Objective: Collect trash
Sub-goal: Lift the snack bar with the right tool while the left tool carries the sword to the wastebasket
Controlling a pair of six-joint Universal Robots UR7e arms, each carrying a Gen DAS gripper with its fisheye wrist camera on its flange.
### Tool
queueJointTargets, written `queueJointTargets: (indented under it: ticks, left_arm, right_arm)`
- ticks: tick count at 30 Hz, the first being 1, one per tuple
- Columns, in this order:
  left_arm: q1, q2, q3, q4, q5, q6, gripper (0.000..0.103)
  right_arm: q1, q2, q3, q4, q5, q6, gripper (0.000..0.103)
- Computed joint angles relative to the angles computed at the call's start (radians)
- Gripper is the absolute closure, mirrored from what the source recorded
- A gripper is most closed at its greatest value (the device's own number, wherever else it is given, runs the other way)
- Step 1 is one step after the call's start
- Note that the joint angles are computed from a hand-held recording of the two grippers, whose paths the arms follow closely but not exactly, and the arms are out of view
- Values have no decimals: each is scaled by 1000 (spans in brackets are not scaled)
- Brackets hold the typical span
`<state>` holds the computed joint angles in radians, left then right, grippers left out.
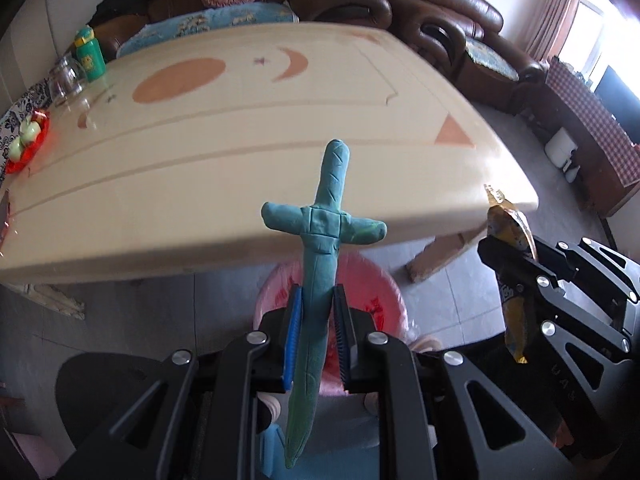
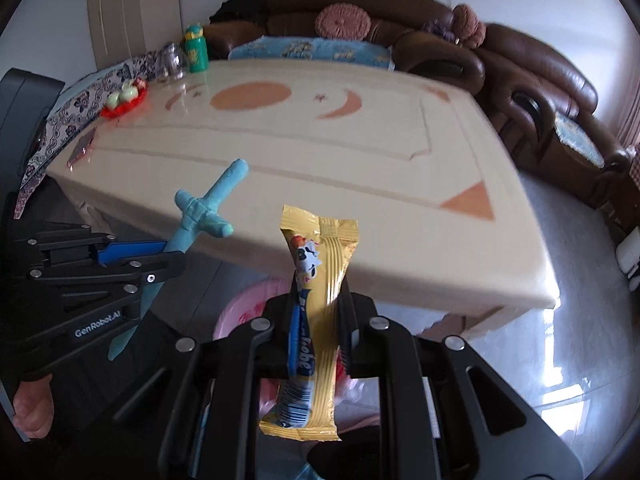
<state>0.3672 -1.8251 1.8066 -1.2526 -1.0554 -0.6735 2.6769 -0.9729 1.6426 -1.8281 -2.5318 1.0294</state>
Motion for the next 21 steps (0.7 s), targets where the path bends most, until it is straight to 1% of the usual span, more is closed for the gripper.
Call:
queueJointTargets:
  ticks: [5, 10, 12, 18, 21]
  left_arm:
    - [31, -24, 57, 9, -38, 1, 87]
    - [77, -40, 118, -18, -83, 17, 87]
    - [105, -42, 143, -33, -102, 30, 87]
    - [169, -35, 197, -68, -140, 48, 87]
    - [212, -20, 219, -91, -156, 54, 87]
  right_arm:
    - [-18, 6, 53, -62, 66, -4, 87]
    - [-50, 7, 115, -120, 115, 5, 87]
    - [-70, 8, 147, -166, 145, -3, 87]
    - [-120, 13, 211, -232, 206, -10, 87]
    - [-149, 14, 246, -272, 233, -18, 87]
